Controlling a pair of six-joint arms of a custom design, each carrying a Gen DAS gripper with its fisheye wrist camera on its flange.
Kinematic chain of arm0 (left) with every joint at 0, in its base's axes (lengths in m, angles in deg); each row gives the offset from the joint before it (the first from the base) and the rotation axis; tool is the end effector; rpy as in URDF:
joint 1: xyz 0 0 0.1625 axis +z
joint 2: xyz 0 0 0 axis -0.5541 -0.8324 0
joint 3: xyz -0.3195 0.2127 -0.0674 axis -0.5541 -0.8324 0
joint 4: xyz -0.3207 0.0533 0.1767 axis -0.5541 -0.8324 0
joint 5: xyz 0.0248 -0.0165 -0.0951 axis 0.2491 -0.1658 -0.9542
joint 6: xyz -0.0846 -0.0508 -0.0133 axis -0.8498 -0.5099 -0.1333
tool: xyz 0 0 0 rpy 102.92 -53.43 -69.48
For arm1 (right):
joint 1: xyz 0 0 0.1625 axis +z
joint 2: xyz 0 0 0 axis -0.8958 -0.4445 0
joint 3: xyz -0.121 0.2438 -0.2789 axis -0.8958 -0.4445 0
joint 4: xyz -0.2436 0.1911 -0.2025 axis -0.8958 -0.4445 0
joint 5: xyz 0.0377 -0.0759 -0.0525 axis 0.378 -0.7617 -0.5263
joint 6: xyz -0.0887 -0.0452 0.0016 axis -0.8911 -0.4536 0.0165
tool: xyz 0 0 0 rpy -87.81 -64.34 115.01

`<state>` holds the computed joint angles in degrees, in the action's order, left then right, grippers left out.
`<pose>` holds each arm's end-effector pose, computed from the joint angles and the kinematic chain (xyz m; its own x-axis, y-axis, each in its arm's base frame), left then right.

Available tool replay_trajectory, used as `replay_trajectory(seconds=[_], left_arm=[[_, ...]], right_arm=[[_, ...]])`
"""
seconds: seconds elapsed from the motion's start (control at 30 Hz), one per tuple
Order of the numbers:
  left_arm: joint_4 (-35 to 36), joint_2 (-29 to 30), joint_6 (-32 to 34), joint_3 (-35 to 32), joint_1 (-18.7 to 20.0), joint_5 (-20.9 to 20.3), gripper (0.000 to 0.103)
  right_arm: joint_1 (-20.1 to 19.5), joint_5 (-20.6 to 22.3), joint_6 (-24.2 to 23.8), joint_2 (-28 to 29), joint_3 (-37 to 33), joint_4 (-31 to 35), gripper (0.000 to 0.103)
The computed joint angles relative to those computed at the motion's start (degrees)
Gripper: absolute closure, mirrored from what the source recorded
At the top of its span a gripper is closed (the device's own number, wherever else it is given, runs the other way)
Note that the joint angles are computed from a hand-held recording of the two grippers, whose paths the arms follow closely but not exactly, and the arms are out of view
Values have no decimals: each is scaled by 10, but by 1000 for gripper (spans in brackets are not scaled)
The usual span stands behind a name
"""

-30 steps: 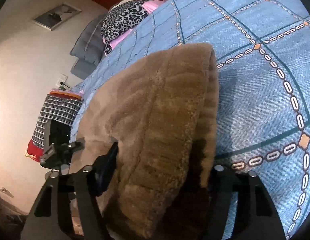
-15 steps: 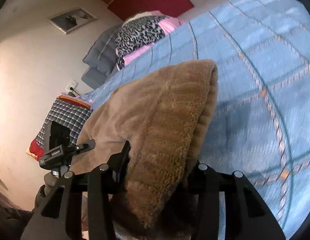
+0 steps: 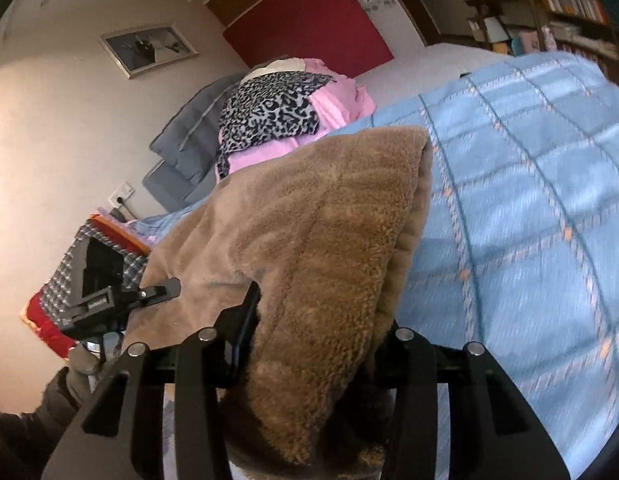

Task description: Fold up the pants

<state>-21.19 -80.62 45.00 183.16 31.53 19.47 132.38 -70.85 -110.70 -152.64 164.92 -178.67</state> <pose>-0.1351 -0.1977 0.1469 -0.9963 -0.0452 -0.0729 0.0189 0.7135 -0.7004 0.0658 -0.2838 0.2191 -0.8265 -0.5581 0.0738 -0.5329 0.7334 -0.4221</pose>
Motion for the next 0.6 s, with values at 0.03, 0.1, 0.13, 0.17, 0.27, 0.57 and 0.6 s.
replay_trajectory(seconds=[0.03,0.1,0.13,0.17,0.27,0.57,0.6], left_arm=[[-13,-8,54,-15,40,-7,48],[-53,-12,141,-31,105,-12,48],[-66,-17,183,-43,137,-11,48],[-87,-22,235,-57,178,-8,48],[-129,-24,340,-84,259,3,48],[-202,14,480,-121,390,44,47],[-210,15,488,-119,397,47,46]], right_arm=[[21,-12,18,49,-17,-42,59],[47,-28,40,117,-48,-87,59],[56,-34,49,143,-60,-104,59],[64,-39,55,168,-72,-119,59],[82,-62,59,236,-102,-172,59],[96,-128,63,365,-167,-231,59],[94,-131,61,370,-166,-236,59]])
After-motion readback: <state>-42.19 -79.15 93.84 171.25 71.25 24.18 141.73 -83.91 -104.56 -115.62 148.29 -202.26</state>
